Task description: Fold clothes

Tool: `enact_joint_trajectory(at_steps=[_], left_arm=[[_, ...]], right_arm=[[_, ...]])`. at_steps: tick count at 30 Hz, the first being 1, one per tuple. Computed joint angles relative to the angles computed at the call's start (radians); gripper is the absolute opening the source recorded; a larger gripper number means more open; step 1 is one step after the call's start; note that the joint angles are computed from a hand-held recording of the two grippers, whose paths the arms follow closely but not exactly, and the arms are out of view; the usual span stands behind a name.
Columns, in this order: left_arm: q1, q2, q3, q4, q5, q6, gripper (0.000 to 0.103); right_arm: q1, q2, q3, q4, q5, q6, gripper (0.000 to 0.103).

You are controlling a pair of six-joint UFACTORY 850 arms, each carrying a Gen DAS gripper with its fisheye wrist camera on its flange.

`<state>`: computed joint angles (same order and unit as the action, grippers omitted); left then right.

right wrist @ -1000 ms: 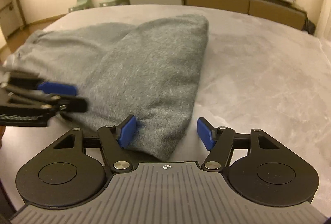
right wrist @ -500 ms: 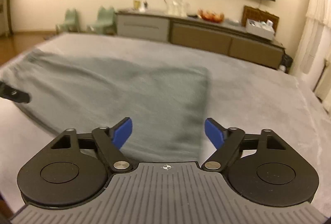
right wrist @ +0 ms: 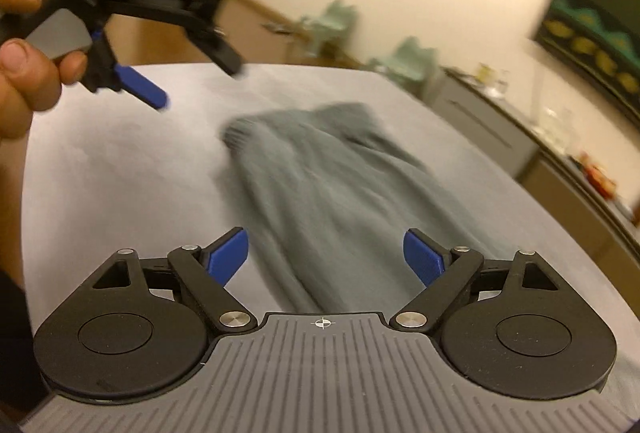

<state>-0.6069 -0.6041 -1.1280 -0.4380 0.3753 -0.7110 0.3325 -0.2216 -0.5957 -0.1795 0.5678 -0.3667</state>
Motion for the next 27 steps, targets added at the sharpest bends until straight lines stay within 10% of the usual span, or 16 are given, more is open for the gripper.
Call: enact_joint_trajectory(at_steps=[3,5,7,14,15,17,22,27], left_arm=[[0.034,-0.021,-0.026,0.177,-0.044,-0.108,0.084],[0.047,-0.044,-0.048,0.295,-0.056,-0.195,0.085],[0.057,-0.073,-0.061,0.448,-0.017,-0.36,0.087],[0.079,-0.181,-0.128,0.705,0.195,-0.671,0.096],[0.076,-0.193,-0.141,0.692,0.198,-0.658,0.088],[0.068,-0.21,-0.173,0.671,0.153,-0.614,0.036],[0.037,-0.198,-0.189,0.481,0.05,-0.382,0.031],[-0.006,-0.179,-0.208,0.144,-0.014,0.001,0.031]], right_arm=[[0.028,-0.063,-0.073,0.006,-0.06,0.028,0.082],[0.031,-0.093,-0.114,0.001,-0.099,0.064,0.058],[0.034,-0.123,-0.156,-0.008,-0.14,0.104,0.013],[-0.05,-0.056,-0.132,-0.405,-0.107,0.581,0.01],[-0.058,-0.057,-0.132,-0.448,-0.099,0.621,0.01],[-0.077,-0.072,-0.141,-0.534,-0.09,0.678,0.011],[-0.207,-0.061,-0.155,-0.802,0.039,0.934,0.077],[-0.248,-0.198,-0.363,-0.844,-0.148,1.176,0.053]])
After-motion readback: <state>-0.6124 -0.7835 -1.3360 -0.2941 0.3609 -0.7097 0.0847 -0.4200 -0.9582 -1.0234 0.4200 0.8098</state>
